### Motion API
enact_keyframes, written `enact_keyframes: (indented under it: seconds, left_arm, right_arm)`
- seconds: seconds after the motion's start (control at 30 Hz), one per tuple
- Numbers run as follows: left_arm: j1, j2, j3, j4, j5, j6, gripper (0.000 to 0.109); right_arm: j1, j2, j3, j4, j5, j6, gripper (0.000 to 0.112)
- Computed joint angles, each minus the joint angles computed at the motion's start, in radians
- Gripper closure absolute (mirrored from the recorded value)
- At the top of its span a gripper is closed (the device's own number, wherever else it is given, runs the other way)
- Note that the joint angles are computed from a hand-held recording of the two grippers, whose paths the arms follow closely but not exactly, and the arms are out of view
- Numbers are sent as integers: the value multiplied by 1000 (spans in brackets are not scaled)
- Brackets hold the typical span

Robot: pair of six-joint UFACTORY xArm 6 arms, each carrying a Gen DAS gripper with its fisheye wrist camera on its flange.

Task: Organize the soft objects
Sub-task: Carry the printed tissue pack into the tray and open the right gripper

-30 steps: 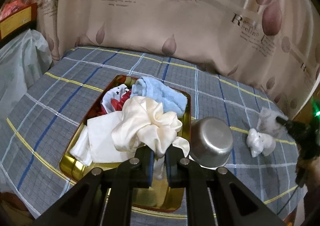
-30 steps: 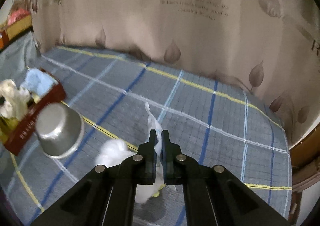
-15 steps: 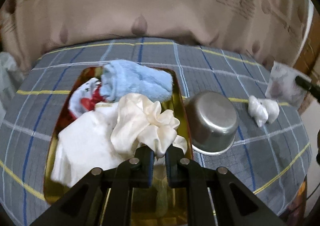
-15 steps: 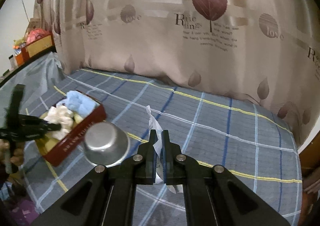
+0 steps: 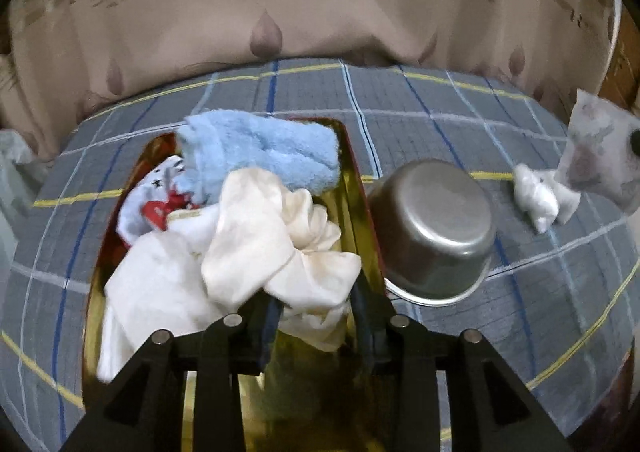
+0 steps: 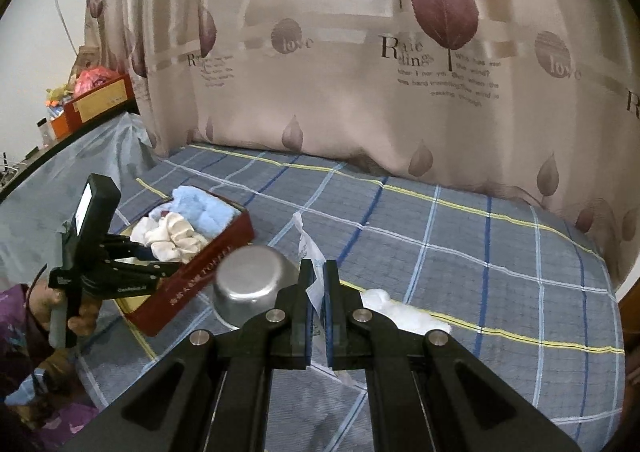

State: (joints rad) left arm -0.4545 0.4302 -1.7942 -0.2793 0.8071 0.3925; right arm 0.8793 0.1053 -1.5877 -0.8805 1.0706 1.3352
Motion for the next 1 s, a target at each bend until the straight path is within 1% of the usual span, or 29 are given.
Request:
enact_keyframes:
  seconds: [0.07,0.1,0.17,0.27,0.3,0.4,0.47,0.57,0.63,0.73,0.8,0.9,1.0]
  left_arm:
    - [6,-60,67,-25,-45,-6,74]
    - [9,-88,97,-32,-64,-8,72]
    - [16,-136,143,-47,-87,-10,69]
    - [31,-218,229,-52,-131,-31,67]
    - [37,-241,252,-61,-138,-29,64]
    - [50,-299,313,-54,-150,-42,62]
    - [54,-336,361,4,-184,-87,61]
    - [70,-407,447,52,-226,-149,61]
    - [80,-463,518,127,-264,-242,61]
    - [91,-540,610,167,-299,-298,61]
    - [97,-578,649,211,-301,-338,61]
    - [110,-599,673,209,-313,-350,61]
    - [125,-596,672,175,-318,-348,61]
  right_arm:
    - [9,2,-9,-11,0,4,109]
    - [12,5,-17,-15,-1,3,109]
    - [19,18,-43,-21,-3,-4,109]
    - [25,46,-84,-16,-21,-18,109]
    - [27,58,-99,-13,-30,-21,109]
    - [38,103,-156,-11,-46,-34,109]
    - [46,135,-196,-9,-55,-42,108]
    - [53,184,-262,5,-70,-60,109]
    - [55,224,-319,19,-82,-78,108]
    - [59,288,-407,39,-91,-111,108]
    - [59,333,-467,58,-97,-135,108]
    - [54,400,-557,100,-107,-166,108]
    - [31,459,-624,164,-156,-170,108]
